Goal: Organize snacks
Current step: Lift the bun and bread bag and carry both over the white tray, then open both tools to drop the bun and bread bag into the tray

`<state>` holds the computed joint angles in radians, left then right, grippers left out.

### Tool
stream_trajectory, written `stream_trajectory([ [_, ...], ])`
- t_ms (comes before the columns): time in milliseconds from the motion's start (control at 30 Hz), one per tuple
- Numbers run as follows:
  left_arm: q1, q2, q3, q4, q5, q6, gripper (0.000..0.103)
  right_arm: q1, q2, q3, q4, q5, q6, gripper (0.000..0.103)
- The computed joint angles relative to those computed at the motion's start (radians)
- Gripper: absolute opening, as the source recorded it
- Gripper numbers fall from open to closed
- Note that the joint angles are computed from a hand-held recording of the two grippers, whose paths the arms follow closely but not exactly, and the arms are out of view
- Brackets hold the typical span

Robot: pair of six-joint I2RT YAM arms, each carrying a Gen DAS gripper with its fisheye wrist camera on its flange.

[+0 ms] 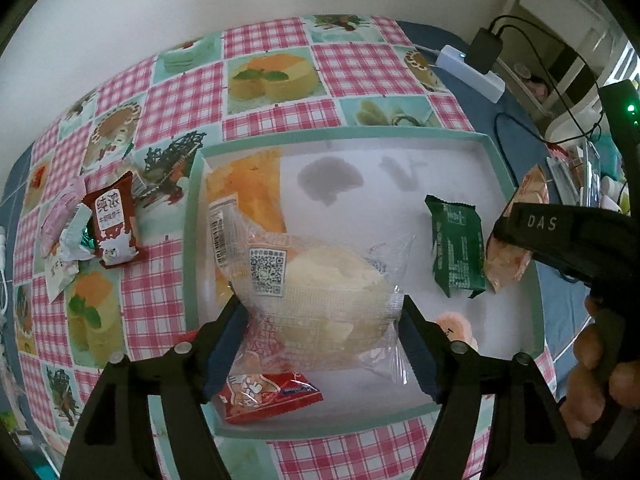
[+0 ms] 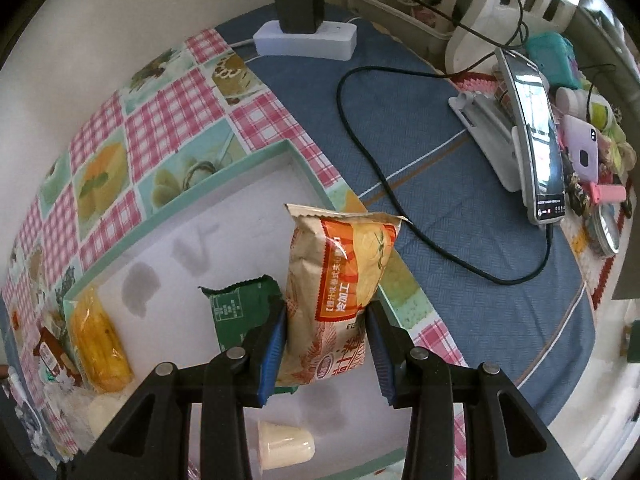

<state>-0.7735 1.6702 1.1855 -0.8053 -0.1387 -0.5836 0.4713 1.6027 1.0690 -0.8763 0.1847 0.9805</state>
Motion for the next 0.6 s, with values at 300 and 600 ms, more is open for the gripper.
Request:
stream_trajectory([
  [300,0.025,-0.025,-0.005,0.004,-0.006,-0.007,0.089,0.040,0.041,0.061,-0.025,0.000,0.006,0.063],
  [600,0.192,-0.133,-0.059,-0.007,-0.044,-0.063,0.091,0.143,0.075,0.184,-0.089,0.106,0.001,0.086],
])
